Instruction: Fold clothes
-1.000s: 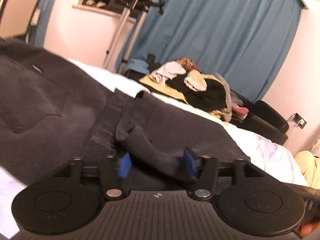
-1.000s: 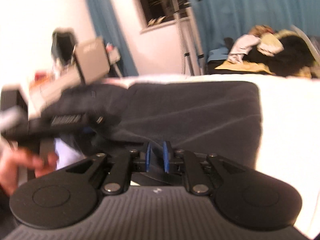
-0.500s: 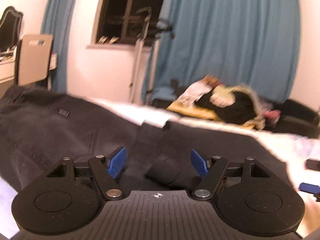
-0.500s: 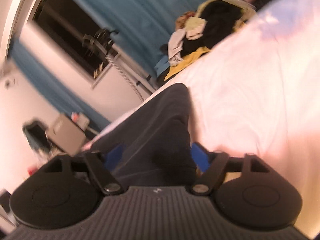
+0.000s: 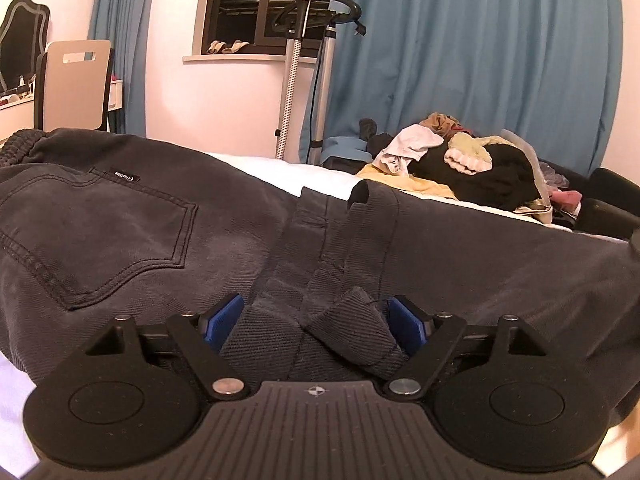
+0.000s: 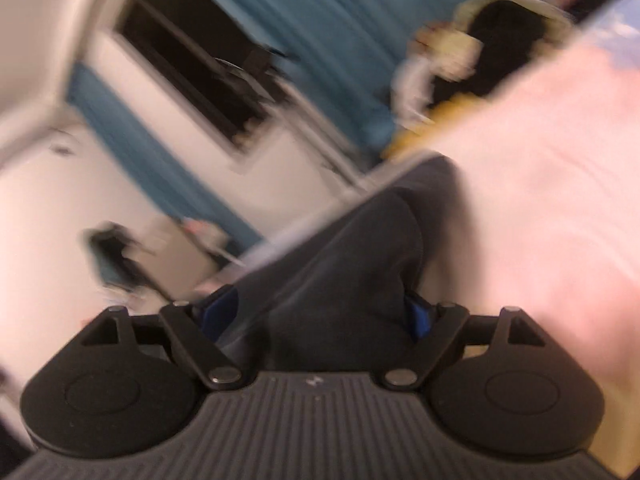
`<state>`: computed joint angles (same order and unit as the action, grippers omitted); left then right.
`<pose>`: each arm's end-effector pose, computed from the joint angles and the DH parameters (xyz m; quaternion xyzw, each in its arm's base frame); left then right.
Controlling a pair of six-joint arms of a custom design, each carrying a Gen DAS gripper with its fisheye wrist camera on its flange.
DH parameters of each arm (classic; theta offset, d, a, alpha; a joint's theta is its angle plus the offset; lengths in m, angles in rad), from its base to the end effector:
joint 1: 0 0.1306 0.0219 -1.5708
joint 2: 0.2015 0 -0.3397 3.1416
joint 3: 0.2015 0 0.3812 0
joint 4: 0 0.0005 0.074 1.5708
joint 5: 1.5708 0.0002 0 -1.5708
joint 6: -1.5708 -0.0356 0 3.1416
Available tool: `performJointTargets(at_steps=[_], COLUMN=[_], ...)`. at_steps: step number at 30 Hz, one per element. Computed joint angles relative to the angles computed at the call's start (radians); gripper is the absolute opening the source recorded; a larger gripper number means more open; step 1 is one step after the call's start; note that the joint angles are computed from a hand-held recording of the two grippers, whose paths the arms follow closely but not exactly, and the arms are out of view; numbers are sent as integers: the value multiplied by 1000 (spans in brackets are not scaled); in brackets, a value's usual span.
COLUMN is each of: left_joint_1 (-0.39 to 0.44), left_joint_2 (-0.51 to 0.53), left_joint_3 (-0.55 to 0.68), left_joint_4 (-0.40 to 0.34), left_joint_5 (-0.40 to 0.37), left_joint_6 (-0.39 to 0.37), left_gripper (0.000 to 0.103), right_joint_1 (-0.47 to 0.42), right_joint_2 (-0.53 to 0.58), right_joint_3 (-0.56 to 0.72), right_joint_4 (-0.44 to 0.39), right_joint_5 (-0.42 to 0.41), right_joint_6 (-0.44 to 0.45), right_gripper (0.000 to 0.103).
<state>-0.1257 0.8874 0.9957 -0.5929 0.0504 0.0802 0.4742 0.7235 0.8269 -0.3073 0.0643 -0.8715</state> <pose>0.3373 -0.0449 0.4216 0.0325 0.8553 -0.0746 0.5117 0.2716 0.1363 0.4189 0.1729 0.7558 0.3738 0.5091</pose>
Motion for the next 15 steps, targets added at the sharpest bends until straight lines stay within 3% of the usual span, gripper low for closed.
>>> performJointTargets(at_steps=[1, 2, 4, 7, 10, 15], left_joint_1=[-3, -7, -13, -18, -10, -30], left_joint_2=[-2, -6, -18, -62, -120, -162], left_joint_3=[-4, -9, -22, -49, -62, -4], left_joint_4=[4, 9, 19, 35, 41, -19], left_joint_5=[-2, -4, -7, -1, 30, 4], left_joint_6=[-4, -9, -24, -47, -70, -90], left_gripper=[84, 84, 84, 84, 84, 86], right_joint_1=[-9, -17, -22, -2, 30, 81], right_joint_2=[3, 18, 59, 59, 48, 31], right_joint_3=[-8, 1, 32, 62, 145, 286], right_joint_4=[7, -36, -170, -219, -316, -497], right_joint_5=[2, 23, 59, 100, 166, 221], right_joint_6=[-30, -64, -95, -65, -44, 53], right_gripper=[81, 64, 44, 27, 22, 21])
